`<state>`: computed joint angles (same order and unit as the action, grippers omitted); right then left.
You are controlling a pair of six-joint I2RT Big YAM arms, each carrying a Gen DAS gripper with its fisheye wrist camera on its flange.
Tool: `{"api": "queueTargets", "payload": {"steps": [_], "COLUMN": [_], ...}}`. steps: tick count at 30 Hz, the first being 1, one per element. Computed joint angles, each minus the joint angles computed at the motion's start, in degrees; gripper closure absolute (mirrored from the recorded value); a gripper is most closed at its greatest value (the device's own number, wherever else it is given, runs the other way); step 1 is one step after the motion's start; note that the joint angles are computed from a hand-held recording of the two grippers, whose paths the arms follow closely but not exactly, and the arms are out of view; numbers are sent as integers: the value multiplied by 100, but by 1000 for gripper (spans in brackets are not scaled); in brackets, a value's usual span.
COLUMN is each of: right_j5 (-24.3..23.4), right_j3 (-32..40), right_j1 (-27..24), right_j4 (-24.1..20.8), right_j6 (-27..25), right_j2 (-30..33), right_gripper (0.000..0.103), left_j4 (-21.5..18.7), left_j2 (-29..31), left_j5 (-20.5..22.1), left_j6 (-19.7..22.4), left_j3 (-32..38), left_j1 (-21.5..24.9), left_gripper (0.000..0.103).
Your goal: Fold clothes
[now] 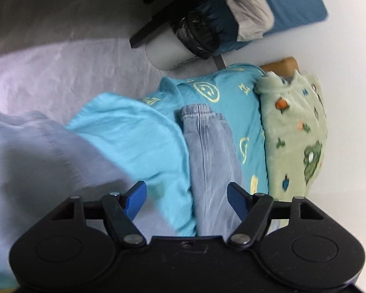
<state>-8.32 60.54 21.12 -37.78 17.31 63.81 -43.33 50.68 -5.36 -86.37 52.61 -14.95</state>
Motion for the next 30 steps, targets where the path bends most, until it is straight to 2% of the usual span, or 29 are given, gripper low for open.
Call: {"api": "queueTargets", "payload": {"steps": [7, 10, 12, 13, 15, 17, 18, 20, 25, 30], "right_j5": [-245, -318, -443, -533, -619, -611, -616, -664, -636, -579], "right_j3": [172, 241, 310, 330, 347, 354, 353, 352, 291, 269], "right_j1": [-7, -20, -59, -82, -101, -97, -101, -127, -131, -130], "right_j4": [294, 211, 108, 98, 113, 133, 147, 167, 185, 73], "right_j6": [214, 199, 274, 349, 414, 402, 413, 483, 500, 411], "right_j2": [431, 579, 690, 740, 810, 854, 870, 883, 772, 698], "right_gripper": [46, 45, 45, 45, 45, 44, 44, 44, 43, 43], "left_j4": [1278, 1695, 1886, 2010, 2261, 2252, 2245, 2302, 2447, 2275], "left_j2": [1045, 1389, 1643, 1723, 1877, 1995, 2018, 1980, 1575, 1071], "left_j5": [-136, -384, -443, -432, -401, -407, -392, -450, -902, -1209], "left_j6": [-53, -11, 189, 263, 406, 562, 643, 876, 1441, 1489], "left_j3": [-84, -54, 22, 34, 56, 151, 176, 174, 203, 459], "left_j1": [586, 653, 652, 657, 669, 659, 659, 633, 430, 223], "left_gripper": [35, 40, 42, 51, 56, 64, 78, 90, 97, 98]}}
